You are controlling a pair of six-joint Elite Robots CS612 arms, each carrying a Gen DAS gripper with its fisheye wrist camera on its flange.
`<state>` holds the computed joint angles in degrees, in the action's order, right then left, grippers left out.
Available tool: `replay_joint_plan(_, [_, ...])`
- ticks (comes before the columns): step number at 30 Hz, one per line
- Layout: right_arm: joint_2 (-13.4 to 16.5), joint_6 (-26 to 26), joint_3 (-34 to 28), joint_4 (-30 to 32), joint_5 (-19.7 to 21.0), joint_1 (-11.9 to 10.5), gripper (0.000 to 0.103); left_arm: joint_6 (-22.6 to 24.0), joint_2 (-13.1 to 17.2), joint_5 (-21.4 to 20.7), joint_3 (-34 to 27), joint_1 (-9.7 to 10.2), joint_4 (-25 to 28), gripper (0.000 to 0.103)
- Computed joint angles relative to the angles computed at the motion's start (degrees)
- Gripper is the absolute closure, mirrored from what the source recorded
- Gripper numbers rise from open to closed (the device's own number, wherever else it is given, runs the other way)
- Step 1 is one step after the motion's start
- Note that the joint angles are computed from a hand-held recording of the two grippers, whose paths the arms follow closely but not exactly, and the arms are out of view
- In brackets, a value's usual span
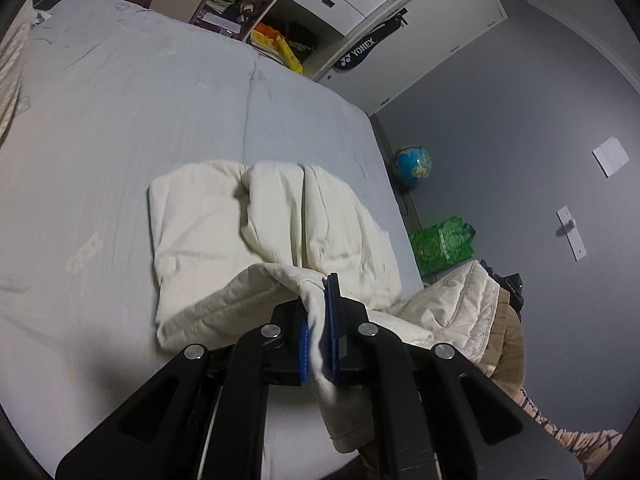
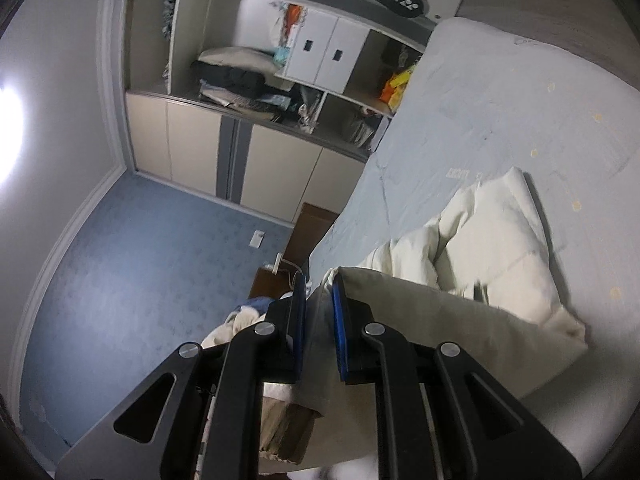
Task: Fold large clothes
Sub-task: 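Lift the hem with both grippers and fold it over the hood end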
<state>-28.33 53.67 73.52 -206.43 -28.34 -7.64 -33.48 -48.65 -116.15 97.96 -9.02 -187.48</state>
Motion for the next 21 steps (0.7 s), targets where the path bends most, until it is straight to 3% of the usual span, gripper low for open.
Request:
replay_joint_plan(6, [3.78, 2.14, -7.66, 4.94, -3.21, 0.85, 0.093, -1.25, 3.47, -0.65, -6.74, 1.37, 3.37, 0.096])
replay_joint_plan(17, [12.24, 1.04, -23.05, 23.97, -12.14, 2.78, 0.093, -8.20, 13.54, -1.08, -21.38, 3.52, 11.58, 0.095])
replay_joint_plan(21, [14.95, 0.76, -27.18, 29.90, -14.40, 3.34, 0.092, -11.02, 16.75, -1.21, -25.16, 3.97, 15.58, 0.089])
